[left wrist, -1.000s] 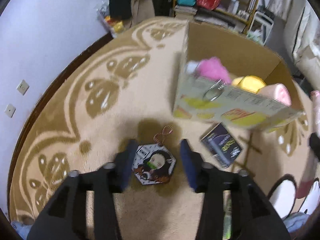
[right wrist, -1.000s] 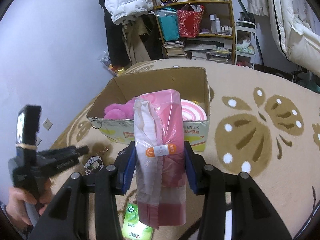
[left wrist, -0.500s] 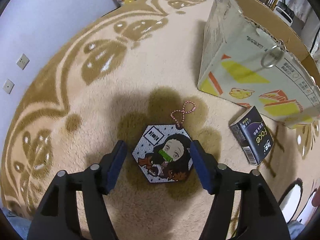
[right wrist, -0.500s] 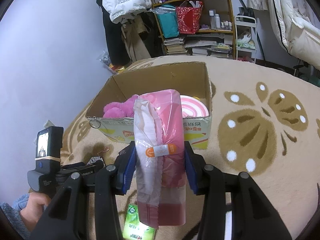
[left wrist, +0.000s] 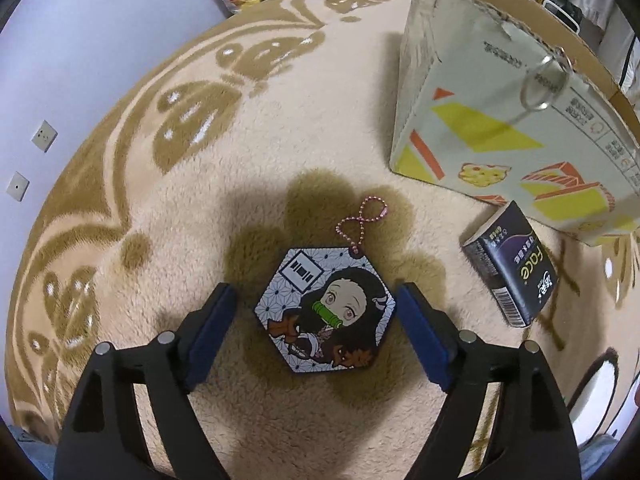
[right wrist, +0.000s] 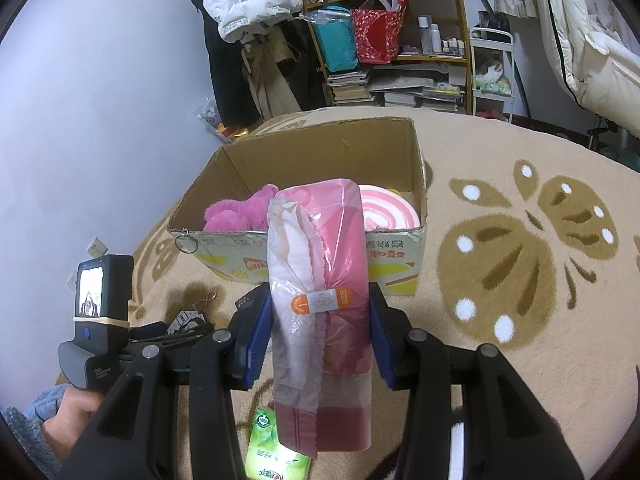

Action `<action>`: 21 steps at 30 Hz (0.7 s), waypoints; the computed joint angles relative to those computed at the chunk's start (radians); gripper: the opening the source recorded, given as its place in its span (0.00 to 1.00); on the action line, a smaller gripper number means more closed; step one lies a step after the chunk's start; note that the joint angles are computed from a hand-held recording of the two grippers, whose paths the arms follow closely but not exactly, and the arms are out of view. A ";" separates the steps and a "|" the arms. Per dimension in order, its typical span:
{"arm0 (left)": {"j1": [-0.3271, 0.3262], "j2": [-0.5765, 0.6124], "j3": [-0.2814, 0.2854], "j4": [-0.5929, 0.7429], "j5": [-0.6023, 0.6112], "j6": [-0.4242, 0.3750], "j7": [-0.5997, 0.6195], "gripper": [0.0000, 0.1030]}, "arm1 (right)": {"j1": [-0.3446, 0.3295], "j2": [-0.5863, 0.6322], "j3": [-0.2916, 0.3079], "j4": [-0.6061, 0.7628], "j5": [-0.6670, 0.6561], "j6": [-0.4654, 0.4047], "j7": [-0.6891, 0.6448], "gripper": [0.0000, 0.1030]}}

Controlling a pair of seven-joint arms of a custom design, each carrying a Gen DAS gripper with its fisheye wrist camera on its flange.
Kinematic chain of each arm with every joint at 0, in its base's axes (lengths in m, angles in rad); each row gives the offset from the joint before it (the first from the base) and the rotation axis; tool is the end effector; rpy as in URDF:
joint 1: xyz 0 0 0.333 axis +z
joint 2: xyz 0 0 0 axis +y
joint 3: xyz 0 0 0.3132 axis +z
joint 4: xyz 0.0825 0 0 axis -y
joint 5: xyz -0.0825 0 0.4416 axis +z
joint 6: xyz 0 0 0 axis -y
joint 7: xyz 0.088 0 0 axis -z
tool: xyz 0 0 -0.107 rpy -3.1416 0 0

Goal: Organize soft objects
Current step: 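Lift hexagonal badge with left tool while right tool lifts pink package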

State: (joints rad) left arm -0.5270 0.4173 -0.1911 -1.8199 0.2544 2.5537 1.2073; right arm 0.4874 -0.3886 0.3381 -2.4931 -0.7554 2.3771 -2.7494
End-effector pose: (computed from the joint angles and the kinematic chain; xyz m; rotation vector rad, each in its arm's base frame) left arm 0.5442 -0.4674 0.3083 -1.4782 2.5341 -0.4339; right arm 0.3431 0.3590 0.4139 -1.1202 2.2404 -0.6097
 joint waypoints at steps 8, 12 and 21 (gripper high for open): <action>-0.016 -0.003 0.011 -0.007 0.047 -0.004 -0.025 0.82 | 0.001 0.008 -0.004 0.003 0.003 0.002 -0.006 0.46; -0.003 -0.013 -0.009 -0.013 0.012 -0.012 0.020 0.69 | 0.001 0.012 -0.005 0.007 0.004 0.000 -0.010 0.46; -0.012 -0.039 0.001 -0.022 0.025 -0.024 -0.011 0.69 | -0.002 -0.008 0.003 -0.009 -0.018 -0.007 0.012 0.46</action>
State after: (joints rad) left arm -0.5391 0.3787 -0.1903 -1.8424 0.2797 2.5293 1.1961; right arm 0.4856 -0.3966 0.3408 -2.5024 -0.7736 2.3702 -2.7370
